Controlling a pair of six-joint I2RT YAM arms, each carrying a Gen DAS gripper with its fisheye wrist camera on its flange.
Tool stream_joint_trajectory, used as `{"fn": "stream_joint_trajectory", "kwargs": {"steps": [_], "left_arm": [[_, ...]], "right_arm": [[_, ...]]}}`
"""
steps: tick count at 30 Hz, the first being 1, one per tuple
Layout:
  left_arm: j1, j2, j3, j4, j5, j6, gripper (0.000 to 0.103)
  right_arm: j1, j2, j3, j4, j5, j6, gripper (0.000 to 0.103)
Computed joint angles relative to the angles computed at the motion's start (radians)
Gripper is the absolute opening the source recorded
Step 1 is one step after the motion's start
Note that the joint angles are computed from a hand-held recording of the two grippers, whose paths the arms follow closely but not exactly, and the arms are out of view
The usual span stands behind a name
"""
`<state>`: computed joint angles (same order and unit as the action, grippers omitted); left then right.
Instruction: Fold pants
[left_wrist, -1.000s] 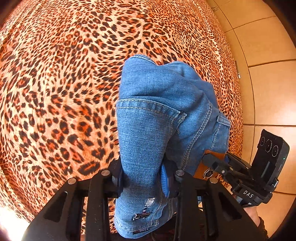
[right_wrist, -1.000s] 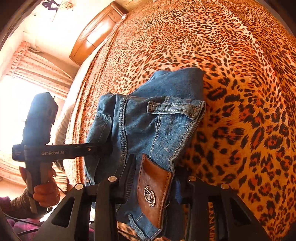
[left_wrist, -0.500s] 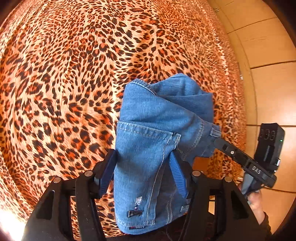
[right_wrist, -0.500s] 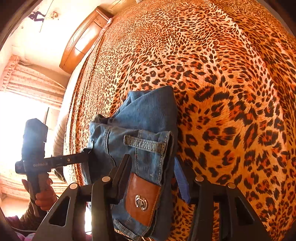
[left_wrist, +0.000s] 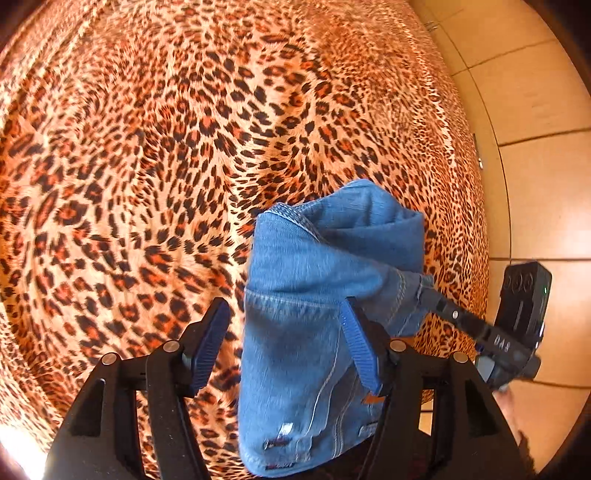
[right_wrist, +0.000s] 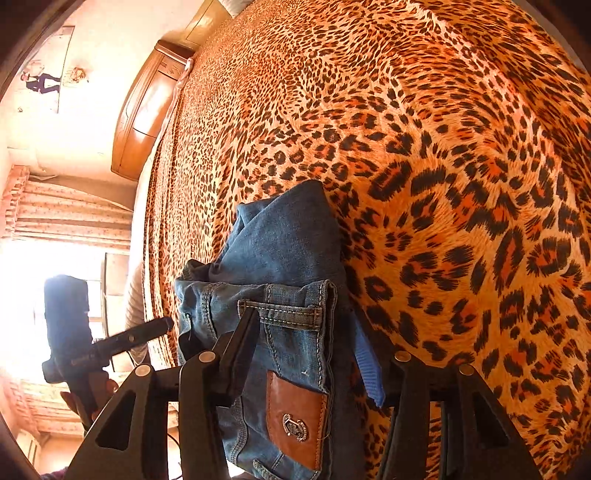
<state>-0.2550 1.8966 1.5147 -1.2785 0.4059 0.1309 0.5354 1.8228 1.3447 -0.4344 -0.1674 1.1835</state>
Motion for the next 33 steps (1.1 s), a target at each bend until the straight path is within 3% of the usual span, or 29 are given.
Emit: {"fn": "stream_joint_trajectory", "kwargs": {"steps": [1,2,3,5,8,11,13,14,16,19,20,23,26,28,29,30,33], "left_arm": [[-0.019,0.036,0.009,0.01,-0.004,-0.035,0.061],[-0.03,0.051,0.02,0.011,-0.019,-0.069,0.058],[-0.028,0.043,0.024,0.009,-0.008,-0.08,0.046],[-0.038,-0.017,0.012,0.032,-0.031,-0.092,0.044],[-0.041,-0.022,-0.002,0.082,-0.072,-0.139,0.039],[-0.027,0.054,0.04,0.063,-0.039,-0.185,0.04],[-0.033,0.048,0.06,0.032,-0.059,-0.168,0.042],[-0.045,0.04,0.065,0.024,-0.061,-0.165,0.042],[-0.022,-0.015,0.045,-0.003,-0.061,-0.122,0.045],[0.021,-0.111,-0.042,-0.049,-0.051,-0.025,0.062],[0.043,-0.147,-0.088,-0.061,-0.04,-0.004,0.063],[0.073,-0.214,-0.226,-0.096,-0.024,0.043,0.063],[0.044,-0.276,-0.353,-0.061,-0.054,0.05,0.063],[0.008,-0.285,-0.394,-0.055,-0.056,0.026,0.063],[-0.006,-0.288,-0.399,-0.066,-0.041,0.017,0.063],[-0.019,-0.306,-0.402,-0.077,-0.03,0.014,0.063],[-0.054,-0.369,-0.404,-0.076,-0.037,0.006,0.063]], "right_arm": [[0.005,0.024,0.031,-0.028,0.02,-0.021,0.05],[0.019,0.032,0.053,-0.061,0.052,-0.041,0.036],[0.025,0.057,0.109,-0.123,0.076,-0.076,0.021],[0.043,0.085,0.211,-0.211,0.108,-0.133,0.015],[0.069,0.101,0.329,-0.303,0.203,-0.22,0.013],[0.045,0.227,0.446,-0.403,0.21,-0.274,0.013],[0.016,0.311,0.491,-0.45,0.172,-0.284,0.022],[0.004,0.298,0.453,-0.419,0.149,-0.252,0.028],[-0.015,0.192,0.299,-0.289,0.109,-0.186,0.031],[0.0,0.049,0.148,-0.229,0.076,-0.155,0.039],[0.014,0.005,0.096,-0.212,0.054,-0.137,0.045],[0.073,-0.085,-0.056,-0.109,-0.013,-0.02,0.046],[0.123,-0.079,-0.108,-0.021,-0.05,0.011,0.046],[0.142,-0.009,-0.053,-0.06,-0.064,0.002,0.045],[0.147,0.017,-0.028,-0.08,-0.062,-0.011,0.039],[0.152,0.028,-0.005,-0.095,-0.047,-0.031,0.022],[0.174,0.016,0.107,-0.189,0.04,-0.131,0.009]]}}
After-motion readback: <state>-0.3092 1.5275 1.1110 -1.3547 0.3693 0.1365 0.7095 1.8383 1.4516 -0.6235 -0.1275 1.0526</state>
